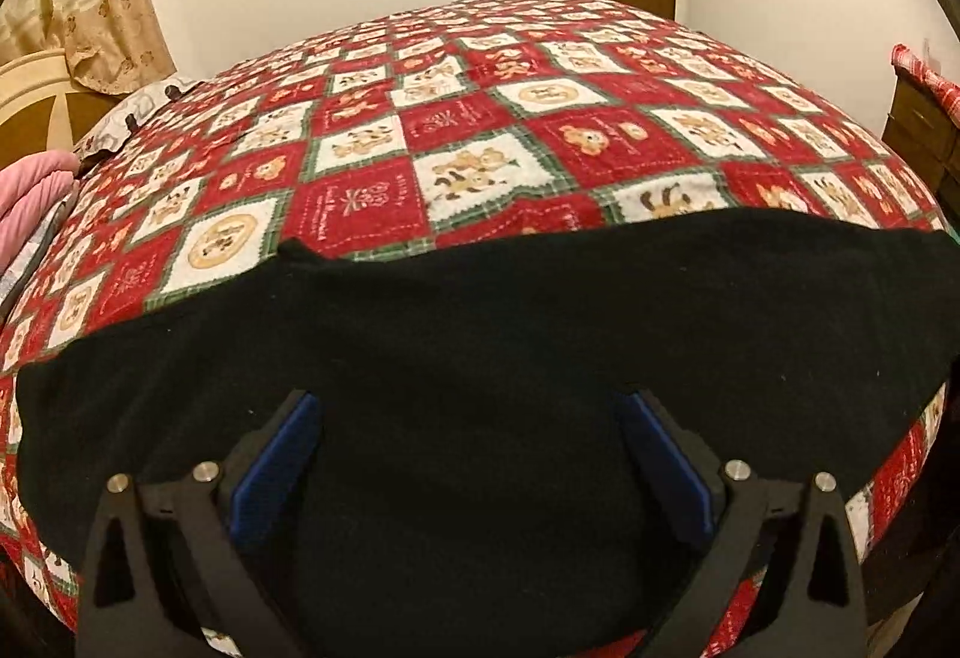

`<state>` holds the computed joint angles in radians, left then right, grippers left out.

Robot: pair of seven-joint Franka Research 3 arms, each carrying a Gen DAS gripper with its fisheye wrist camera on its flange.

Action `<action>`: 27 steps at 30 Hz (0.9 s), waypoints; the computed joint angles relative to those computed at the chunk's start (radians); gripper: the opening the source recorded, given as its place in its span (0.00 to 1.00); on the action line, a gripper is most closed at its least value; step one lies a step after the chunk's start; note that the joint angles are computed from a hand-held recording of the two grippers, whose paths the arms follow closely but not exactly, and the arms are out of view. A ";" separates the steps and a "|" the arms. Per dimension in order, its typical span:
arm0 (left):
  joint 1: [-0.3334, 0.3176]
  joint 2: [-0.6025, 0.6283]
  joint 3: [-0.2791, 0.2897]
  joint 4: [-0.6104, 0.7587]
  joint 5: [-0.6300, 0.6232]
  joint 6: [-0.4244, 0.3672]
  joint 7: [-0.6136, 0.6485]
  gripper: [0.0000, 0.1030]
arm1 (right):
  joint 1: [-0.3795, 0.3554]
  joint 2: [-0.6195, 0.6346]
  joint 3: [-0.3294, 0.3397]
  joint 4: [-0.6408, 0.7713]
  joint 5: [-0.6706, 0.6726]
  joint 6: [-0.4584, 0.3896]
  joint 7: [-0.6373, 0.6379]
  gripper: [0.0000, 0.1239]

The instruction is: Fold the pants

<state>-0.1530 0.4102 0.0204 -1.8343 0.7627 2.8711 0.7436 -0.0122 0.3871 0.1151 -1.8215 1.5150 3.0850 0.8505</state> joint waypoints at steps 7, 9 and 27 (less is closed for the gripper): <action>0.007 0.007 -0.016 0.015 -0.034 -0.022 0.026 1.00 | 0.026 0.075 -0.030 0.073 -0.237 -0.026 0.180 0.18; 0.003 0.007 -0.013 0.014 -0.031 -0.021 0.027 1.00 | 0.059 0.086 -0.074 0.072 -0.388 -0.040 0.323 0.07; 0.028 -0.034 -0.023 -0.047 -0.112 0.072 0.115 1.00 | 0.213 0.082 0.046 0.078 -0.898 0.086 0.192 0.05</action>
<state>-0.1247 0.3766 -0.0030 -1.8817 0.6509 2.9435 0.8581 0.2010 0.4691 0.1608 -1.7433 0.6166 3.1706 1.0425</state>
